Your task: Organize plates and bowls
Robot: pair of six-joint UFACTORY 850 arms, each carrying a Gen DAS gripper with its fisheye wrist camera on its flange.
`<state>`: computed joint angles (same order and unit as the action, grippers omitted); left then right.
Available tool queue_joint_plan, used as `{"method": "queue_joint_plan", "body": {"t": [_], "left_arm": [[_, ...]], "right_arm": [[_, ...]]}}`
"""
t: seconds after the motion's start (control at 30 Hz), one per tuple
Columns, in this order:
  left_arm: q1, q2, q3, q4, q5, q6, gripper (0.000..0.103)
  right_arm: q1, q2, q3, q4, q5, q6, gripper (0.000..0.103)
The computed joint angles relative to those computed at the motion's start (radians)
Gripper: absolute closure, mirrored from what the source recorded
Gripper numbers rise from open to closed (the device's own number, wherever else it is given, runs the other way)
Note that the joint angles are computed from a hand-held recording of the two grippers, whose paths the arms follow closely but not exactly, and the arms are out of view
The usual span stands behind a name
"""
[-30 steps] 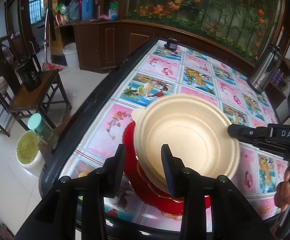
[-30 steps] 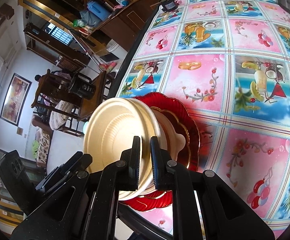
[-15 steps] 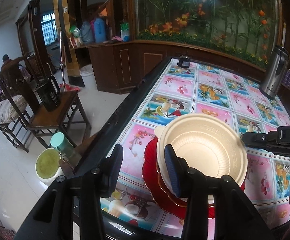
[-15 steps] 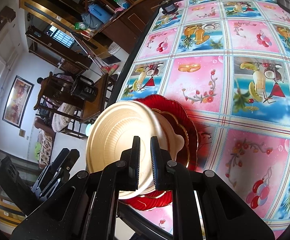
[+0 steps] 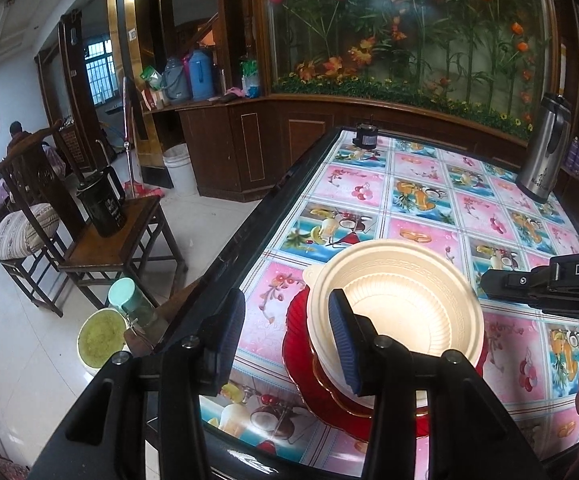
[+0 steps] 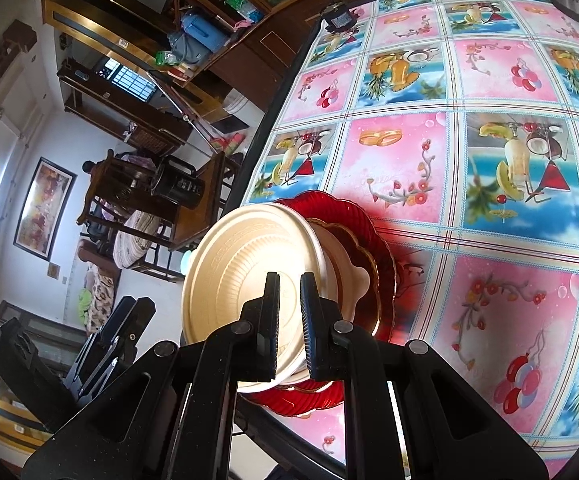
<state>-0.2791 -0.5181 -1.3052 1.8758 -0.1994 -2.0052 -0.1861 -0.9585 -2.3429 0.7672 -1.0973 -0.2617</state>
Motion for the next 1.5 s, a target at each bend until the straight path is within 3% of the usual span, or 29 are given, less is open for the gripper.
{"method": "queue_joint_plan", "body": {"t": [0.4, 0.57, 0.7, 0.8, 0.87, 1.07, 1.17, 1.3, 1.5], "left_arm": [[-0.025, 0.018, 0.016, 0.016, -0.034, -0.01, 0.049], [-0.038, 0.025, 0.023, 0.056, -0.048, -0.048, 0.039], [-0.05, 0.031, 0.029, 0.104, -0.057, -0.095, 0.028], [-0.063, 0.035, 0.034, 0.131, -0.069, -0.116, 0.024], [-0.072, 0.037, 0.036, 0.148, -0.071, -0.126, 0.024], [-0.103, 0.037, 0.036, 0.152, -0.075, -0.107, 0.024], [-0.118, 0.04, 0.038, 0.16, -0.081, -0.107, 0.024], [-0.139, 0.037, 0.03, 0.146, -0.087, -0.082, 0.024], [-0.169, 0.034, 0.017, 0.171, -0.078, -0.088, 0.023]], "right_arm": [[-0.022, 0.036, 0.058, 0.061, 0.006, -0.052, 0.09], [-0.039, 0.054, 0.094, 0.095, 0.017, -0.077, 0.083], [-0.052, 0.082, 0.143, 0.133, 0.038, -0.117, 0.066], [-0.059, 0.109, 0.188, 0.158, 0.064, -0.173, 0.066], [-0.063, 0.137, 0.234, 0.176, 0.102, -0.224, 0.066], [-0.086, 0.267, 0.447, 0.339, 0.32, -0.519, 0.066], [-0.098, 0.327, 0.542, 0.462, 0.428, -0.714, 0.056], [-0.12, 0.356, 0.598, 0.606, 0.462, -0.891, 0.055], [-0.137, 0.377, 0.635, 0.648, 0.527, -0.951, 0.055]]}}
